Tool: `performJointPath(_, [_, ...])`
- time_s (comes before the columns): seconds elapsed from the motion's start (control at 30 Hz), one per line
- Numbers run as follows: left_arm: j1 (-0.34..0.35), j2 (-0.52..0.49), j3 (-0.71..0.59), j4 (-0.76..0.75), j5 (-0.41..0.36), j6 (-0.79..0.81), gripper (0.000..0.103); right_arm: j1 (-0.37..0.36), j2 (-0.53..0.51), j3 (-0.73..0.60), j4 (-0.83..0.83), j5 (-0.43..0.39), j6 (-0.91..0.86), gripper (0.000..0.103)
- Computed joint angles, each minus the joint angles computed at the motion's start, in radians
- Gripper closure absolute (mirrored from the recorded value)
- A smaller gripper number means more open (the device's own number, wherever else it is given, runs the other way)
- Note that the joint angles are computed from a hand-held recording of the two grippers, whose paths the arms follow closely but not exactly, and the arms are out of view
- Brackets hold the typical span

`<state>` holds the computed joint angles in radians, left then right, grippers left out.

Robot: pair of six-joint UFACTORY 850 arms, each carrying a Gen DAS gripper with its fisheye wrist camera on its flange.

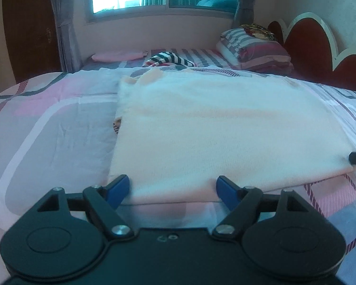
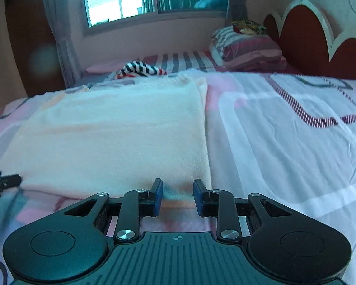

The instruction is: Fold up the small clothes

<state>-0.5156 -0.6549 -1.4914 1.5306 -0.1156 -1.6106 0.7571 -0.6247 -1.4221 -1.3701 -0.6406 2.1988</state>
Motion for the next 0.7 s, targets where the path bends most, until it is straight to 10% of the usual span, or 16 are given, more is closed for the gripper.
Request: performJointPath(0.7, [-0.012, 0.003, 0.015, 0.151, -0.027, -0.145, 0.022, -0.003, 0.016, 0.052, -0.051, 0.032, 0.032, 0.074])
